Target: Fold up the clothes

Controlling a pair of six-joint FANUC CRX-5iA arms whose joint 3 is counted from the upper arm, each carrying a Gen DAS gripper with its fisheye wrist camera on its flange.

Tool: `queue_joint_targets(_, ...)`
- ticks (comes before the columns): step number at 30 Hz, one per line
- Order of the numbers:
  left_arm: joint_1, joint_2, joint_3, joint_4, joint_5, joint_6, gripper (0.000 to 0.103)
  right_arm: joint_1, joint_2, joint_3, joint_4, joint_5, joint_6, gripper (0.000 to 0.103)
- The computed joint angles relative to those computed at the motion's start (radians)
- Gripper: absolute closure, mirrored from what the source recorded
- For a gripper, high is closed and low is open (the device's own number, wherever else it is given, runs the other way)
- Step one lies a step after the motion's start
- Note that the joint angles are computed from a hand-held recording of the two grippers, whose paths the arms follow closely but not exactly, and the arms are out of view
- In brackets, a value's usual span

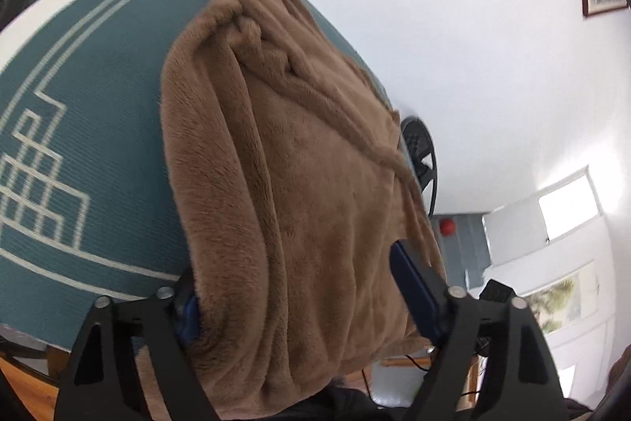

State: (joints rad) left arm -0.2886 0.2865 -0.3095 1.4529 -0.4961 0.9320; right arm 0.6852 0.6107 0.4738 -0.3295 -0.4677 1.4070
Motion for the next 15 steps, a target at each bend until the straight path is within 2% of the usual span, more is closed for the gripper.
queue_joint_targets(4, 0.01, -0.024, -0.011, 0.026, 0.029, -0.025, 0.024, -0.028, 0.012, 0.065, -0.122, 0.033, 0.131, 0.091)
queue_joint_targets(7, 0.01, -0.009, 0.015, 0.042, 0.034, -0.024, 0.024, -0.039, 0.047, 0.132, -0.143, 0.041, 0.147, 0.091)
queue_joint_targets(9, 0.007, 0.005, 0.033, 0.067, 0.03, -0.045, 0.024, -0.033, 0.085, 0.18, -0.079, 0.012, 0.08, 0.091)
queue_joint_targets(11, 0.005, 0.007, 0.037, 0.075, 0.034, -0.062, 0.024, -0.035, 0.101, 0.2, -0.076, -0.014, 0.058, 0.091)
queue_joint_targets(15, 0.016, 0.013, 0.038, 0.071, 0.015, -0.052, 0.024, -0.01, 0.107, 0.16, 0.089, -0.002, -0.088, 0.091)
